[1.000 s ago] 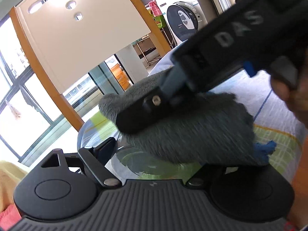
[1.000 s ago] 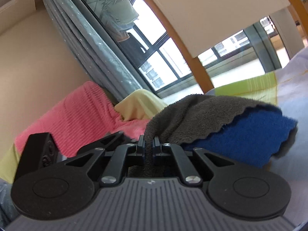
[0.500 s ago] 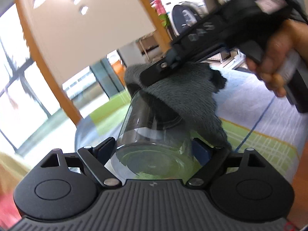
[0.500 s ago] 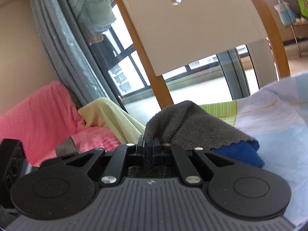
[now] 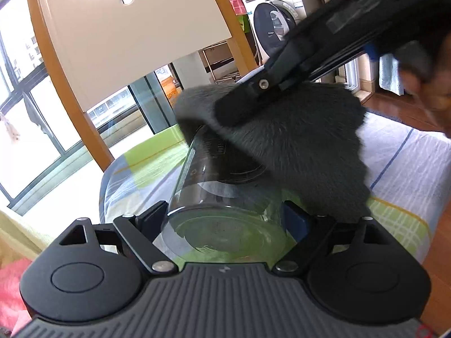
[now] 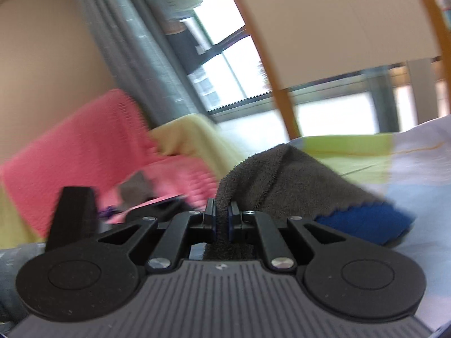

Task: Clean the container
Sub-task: 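Rub the cloth across the jar wall with the right gripper while the left gripper holds it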

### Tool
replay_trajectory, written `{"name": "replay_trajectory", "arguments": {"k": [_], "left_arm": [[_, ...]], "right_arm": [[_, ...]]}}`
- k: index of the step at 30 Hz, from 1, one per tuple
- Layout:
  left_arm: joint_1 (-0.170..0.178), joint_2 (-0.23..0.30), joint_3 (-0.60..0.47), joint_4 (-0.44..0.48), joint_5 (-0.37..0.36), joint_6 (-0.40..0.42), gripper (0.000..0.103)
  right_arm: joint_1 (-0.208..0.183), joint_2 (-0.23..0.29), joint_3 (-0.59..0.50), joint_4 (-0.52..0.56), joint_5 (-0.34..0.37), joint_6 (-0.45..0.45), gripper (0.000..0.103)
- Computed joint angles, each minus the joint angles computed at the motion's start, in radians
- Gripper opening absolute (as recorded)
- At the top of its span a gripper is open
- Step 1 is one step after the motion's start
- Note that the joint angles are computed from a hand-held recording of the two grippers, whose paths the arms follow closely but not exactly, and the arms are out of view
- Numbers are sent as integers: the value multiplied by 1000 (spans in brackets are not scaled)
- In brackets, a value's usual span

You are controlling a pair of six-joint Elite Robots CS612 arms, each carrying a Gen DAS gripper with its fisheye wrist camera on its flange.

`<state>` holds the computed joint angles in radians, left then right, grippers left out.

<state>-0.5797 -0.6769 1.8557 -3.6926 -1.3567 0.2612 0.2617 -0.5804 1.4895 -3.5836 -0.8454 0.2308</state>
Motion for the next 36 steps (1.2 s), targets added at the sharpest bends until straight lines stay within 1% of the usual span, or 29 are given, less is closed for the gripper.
{"name": "replay_trajectory", "arguments": {"k": [3, 4, 5, 6, 7, 8, 11, 14, 16, 19, 21, 23, 24, 26, 28, 30, 32, 34, 36], "left_arm": [[-2, -1, 5, -5, 4, 6, 87], [-2, 0, 5, -6, 5, 8, 87], [-3, -1, 6, -7, 5, 9, 87], [-4, -1, 7, -7, 6, 10, 87], [-5, -2, 9, -8, 8, 11, 87], [-6, -3, 11, -9, 10, 12, 87], [-12, -4, 16, -16, 20, 22, 86], [-16, -6, 20, -19, 26, 25, 86], [-18, -8, 24, -20, 27, 24, 86], [-22, -10, 30, -27, 31, 27, 87], [-24, -11, 33, -30, 34, 31, 87], [-27, -13, 37, -27, 36, 34, 87], [-29, -14, 38, -25, 41, 37, 88], [-27, -19, 39, -9, 34, 31, 88], [-20, -27, 40, 19, 6, 0, 88], [-8, -39, 41, 45, -45, -53, 89], [3, -47, 44, 49, -94, -93, 89], [2, -46, 50, 29, -99, -71, 87], [-8, -33, 51, -6, -62, 7, 86]], "right_arm": [[4, 14, -18, 36, 40, -7, 7], [3, 21, -27, 40, 51, 4, 7], [0, 34, -39, 23, 68, 39, 7], [-2, 44, -50, 11, 80, 69, 4], [-3, 48, -57, 12, 78, 79, 3], [-3, 48, -61, 19, 71, 66, 2], [5, 42, -70, 56, 26, -33, 2], [15, 37, -79, 81, -53, -107, 2], [18, 37, -87, 83, -106, -134, 2], [18, 42, -88, 44, -187, -135, 2], [12, 53, -85, -14, -222, -114, 2], [-1, 69, -86, -67, -192, -26, 2], [-3, 73, -83, -92, -192, 7, 2], [-5, 74, -70, -125, -198, 38, 2], [-8, 76, -61, -153, -198, 80, 2], [-10, 79, -55, -179, -197, 124, 2], [-12, 72, -38, -190, -202, 134, 2], [-10, 59, -20, -185, -219, 126, 3], [-6, 43, -4, -164, -224, 116, 4]]}}
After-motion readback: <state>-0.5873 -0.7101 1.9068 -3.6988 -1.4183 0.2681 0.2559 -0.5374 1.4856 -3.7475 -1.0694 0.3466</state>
